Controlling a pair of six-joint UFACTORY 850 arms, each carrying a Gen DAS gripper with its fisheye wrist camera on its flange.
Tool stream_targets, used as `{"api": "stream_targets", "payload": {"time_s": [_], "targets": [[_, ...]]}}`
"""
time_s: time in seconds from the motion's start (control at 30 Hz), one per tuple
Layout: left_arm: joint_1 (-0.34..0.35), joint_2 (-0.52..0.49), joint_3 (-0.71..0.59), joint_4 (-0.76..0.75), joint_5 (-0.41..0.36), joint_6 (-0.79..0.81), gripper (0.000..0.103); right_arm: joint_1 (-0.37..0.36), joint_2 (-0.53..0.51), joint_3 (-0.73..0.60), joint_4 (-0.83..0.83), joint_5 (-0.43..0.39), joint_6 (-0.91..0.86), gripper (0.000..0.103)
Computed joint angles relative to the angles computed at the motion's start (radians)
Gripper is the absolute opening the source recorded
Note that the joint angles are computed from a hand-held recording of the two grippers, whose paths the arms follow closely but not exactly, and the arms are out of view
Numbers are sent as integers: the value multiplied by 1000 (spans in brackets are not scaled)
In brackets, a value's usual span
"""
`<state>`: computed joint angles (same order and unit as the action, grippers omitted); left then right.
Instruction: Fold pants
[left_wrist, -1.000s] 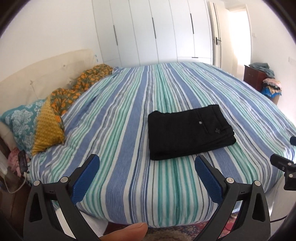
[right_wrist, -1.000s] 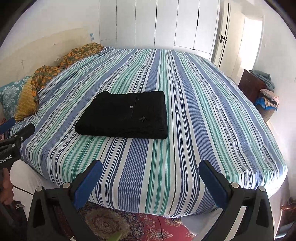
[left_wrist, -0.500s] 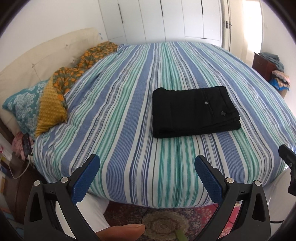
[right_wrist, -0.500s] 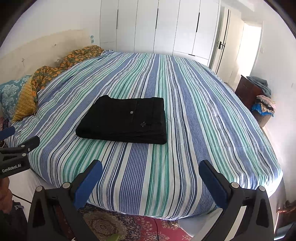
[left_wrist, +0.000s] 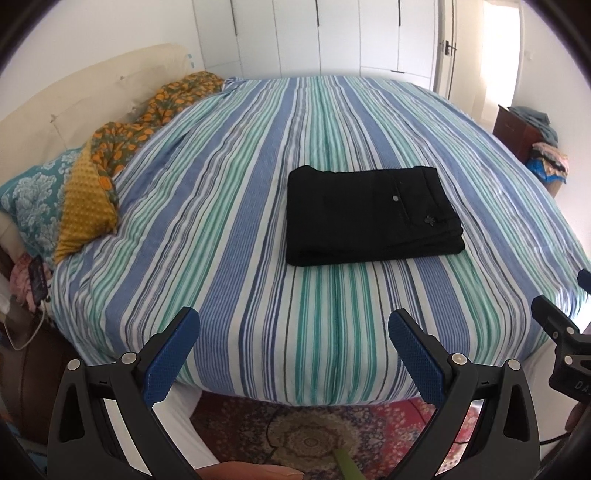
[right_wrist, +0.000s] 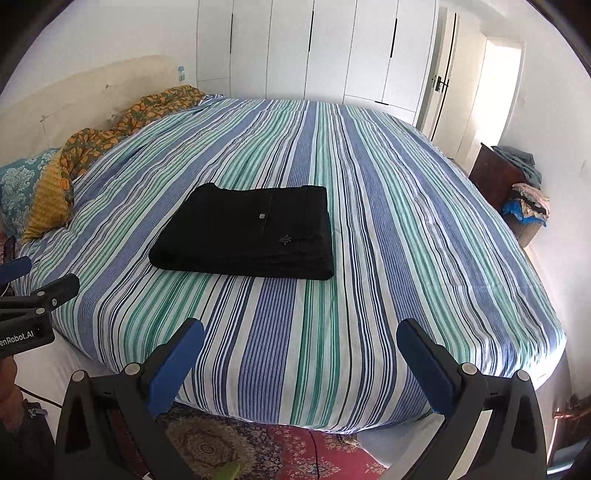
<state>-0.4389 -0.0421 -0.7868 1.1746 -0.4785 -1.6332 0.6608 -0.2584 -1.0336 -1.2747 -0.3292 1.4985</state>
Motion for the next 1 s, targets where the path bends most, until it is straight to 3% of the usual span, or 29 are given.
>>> {"api": "stream_targets", "payload": {"time_s": [1.0], "targets": [[15, 0, -1, -55, 46, 46, 102, 4, 7, -8, 68, -11, -69, 103]]}}
